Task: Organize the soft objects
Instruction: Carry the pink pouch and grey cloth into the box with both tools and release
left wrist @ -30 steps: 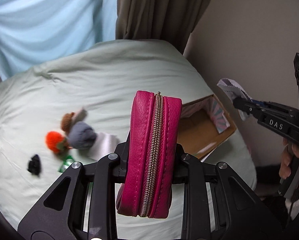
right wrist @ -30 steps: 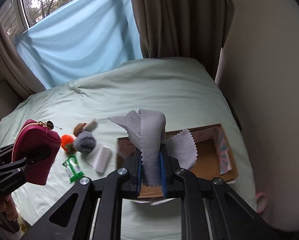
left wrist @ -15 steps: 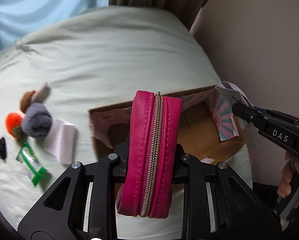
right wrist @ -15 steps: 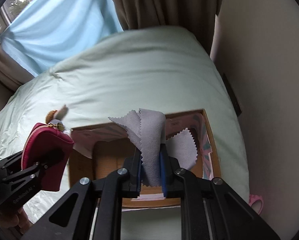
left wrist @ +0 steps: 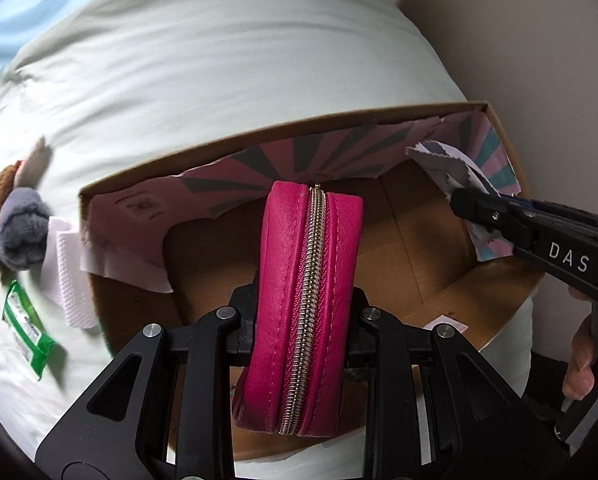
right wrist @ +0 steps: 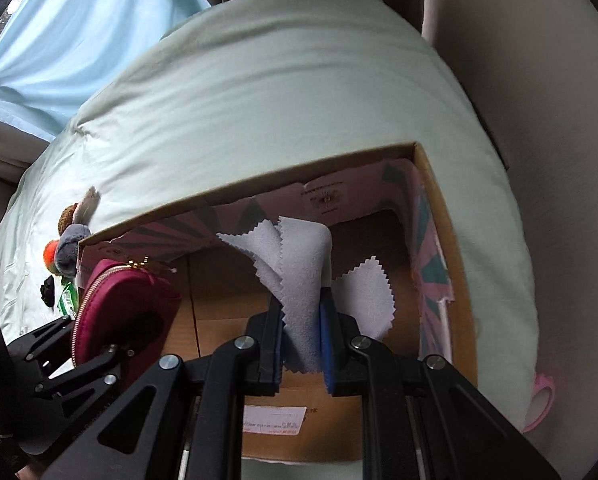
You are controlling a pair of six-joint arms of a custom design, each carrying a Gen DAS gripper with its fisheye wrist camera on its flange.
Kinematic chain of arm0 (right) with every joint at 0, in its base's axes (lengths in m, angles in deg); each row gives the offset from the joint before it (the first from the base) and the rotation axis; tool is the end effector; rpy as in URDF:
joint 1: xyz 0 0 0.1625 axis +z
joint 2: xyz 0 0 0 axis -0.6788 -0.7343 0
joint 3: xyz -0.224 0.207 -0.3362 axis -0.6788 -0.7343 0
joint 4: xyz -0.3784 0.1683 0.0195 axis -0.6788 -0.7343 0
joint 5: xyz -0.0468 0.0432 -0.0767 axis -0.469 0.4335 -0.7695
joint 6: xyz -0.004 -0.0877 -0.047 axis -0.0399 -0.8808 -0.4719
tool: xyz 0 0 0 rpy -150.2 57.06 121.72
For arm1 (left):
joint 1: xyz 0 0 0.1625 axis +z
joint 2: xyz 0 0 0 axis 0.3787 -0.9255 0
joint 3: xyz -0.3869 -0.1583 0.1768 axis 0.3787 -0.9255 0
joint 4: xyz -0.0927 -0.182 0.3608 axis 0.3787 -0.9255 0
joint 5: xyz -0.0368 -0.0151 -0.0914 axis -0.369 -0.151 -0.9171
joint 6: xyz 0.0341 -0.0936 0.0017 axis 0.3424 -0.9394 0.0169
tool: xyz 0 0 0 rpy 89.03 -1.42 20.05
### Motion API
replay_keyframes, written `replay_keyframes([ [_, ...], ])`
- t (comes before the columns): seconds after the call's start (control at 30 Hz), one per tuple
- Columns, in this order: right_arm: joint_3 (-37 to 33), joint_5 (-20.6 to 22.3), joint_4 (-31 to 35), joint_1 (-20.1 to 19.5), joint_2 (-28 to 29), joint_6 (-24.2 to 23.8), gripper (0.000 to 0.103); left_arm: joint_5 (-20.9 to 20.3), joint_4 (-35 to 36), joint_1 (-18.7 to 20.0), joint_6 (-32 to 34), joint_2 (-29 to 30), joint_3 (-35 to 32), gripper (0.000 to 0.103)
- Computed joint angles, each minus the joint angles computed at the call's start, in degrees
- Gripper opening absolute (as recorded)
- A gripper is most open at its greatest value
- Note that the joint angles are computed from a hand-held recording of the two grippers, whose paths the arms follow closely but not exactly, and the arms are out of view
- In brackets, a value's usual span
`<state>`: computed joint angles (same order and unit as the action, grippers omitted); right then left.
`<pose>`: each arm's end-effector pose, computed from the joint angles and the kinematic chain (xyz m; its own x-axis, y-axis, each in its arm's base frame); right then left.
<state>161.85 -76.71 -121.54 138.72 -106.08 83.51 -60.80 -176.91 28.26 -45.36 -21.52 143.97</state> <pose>0.1385 -0.5820 0.1828 -0.8423 0.1450 0.5191 -0.0287 0.9497 -0.3118 -0.2543 -0.6006 0.0525 -0.7679 0.3225 -0.5535 0.3772 0.9260 0.0162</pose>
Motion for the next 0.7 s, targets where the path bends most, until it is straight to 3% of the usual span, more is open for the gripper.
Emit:
replay_keyframes([
  [0.03, -0.21, 0.75, 0.66, -0.38, -0.04, 0.10, 0.014, -0.44, -0.04, -0.02, 0.58, 0.14, -0.13, 0.024],
  [0.1, -0.40, 1.76, 1.34, -1.08, -0.09, 0.54, 0.025, -1.70, 0.36, 0.13, 1.16, -0.01, -0.38, 0.038],
  [0.13, -0.28, 1.97, 0.75, -1.32, -0.03, 0.36, 0.048, -1.59, 0.57, 0.10, 1.06, 0.10, -0.59, 0.070],
  [0.17, -0.27, 2.32, 0.47, -1.41, 0.07, 0.46, 0.086, -0.19, 1.09, -0.25, 0.47, -0.03, -0.57, 0.103],
  [0.2, -0.09, 3.04, 0.25, -1.64, -0.10, 0.55, 0.101, 1.23, 0.76, -0.65, 0.18, -0.40, -0.08, 0.103],
  [0.4, 2.35, 5.73, -2.56, -2.57, -1.62, 0.32, 0.103, 1.38, 2.44, -0.94, 0.14, -2.21, 1.00, 0.103],
  [0.7, 3.70, 4.73, -4.26, -1.14, -2.84, -0.78, 0.103, 1.59, 1.55, -2.27, -0.15, -4.41, 3.17, 0.103],
])
